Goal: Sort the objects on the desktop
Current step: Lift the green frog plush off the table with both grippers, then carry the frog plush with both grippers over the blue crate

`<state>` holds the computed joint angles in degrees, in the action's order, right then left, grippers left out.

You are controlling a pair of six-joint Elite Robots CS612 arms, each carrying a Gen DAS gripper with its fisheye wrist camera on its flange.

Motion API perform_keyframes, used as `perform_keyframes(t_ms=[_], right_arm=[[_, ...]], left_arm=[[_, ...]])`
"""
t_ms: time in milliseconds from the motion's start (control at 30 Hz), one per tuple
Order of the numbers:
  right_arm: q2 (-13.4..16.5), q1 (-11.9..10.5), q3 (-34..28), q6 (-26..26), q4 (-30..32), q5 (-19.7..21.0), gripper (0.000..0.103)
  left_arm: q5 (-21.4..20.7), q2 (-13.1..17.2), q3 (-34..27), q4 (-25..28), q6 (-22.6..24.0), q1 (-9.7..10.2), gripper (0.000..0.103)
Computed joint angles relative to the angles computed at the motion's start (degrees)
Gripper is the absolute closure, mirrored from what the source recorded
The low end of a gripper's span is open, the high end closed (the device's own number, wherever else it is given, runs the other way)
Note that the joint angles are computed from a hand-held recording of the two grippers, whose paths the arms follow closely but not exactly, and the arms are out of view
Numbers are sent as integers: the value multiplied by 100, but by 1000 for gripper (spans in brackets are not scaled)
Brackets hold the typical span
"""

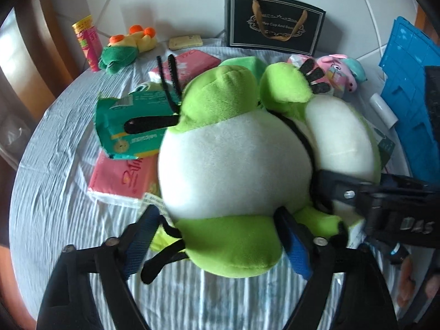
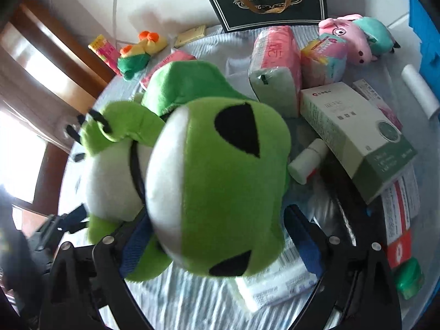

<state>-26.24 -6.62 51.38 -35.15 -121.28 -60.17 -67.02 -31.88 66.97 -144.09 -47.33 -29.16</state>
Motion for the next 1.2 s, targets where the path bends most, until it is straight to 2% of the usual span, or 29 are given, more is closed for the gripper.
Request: perform_keyframes(t_ms=[33,100,167,300,667,867,1200], right_arm=[[34,11,-37,-44,26,18,19],[-20,25,94,-92,-271,24,29],[-110,29,266,-165,-595,51,34],[-267,-23,492,-320,-867,201,37],[-783,-205,1105,-395,-1701,908,38],[-1168,-317,1573,-189,-2499,1101,38],[-1860,-576,2520,488,-3990,1183,38]], left_arm=[[28,21,-15,-54,16,-8,34],[148,13,19,-203,-22,-33,42],[223,-29,78,-325,-63,-49,44],[522,-130,161,-435,16,-119,46],[1422,-495,382,-830,99,-407,46],[1640,-690,535,-1395,511,-519,46],[1863,-1008,834,-2365,1217,-800,46]])
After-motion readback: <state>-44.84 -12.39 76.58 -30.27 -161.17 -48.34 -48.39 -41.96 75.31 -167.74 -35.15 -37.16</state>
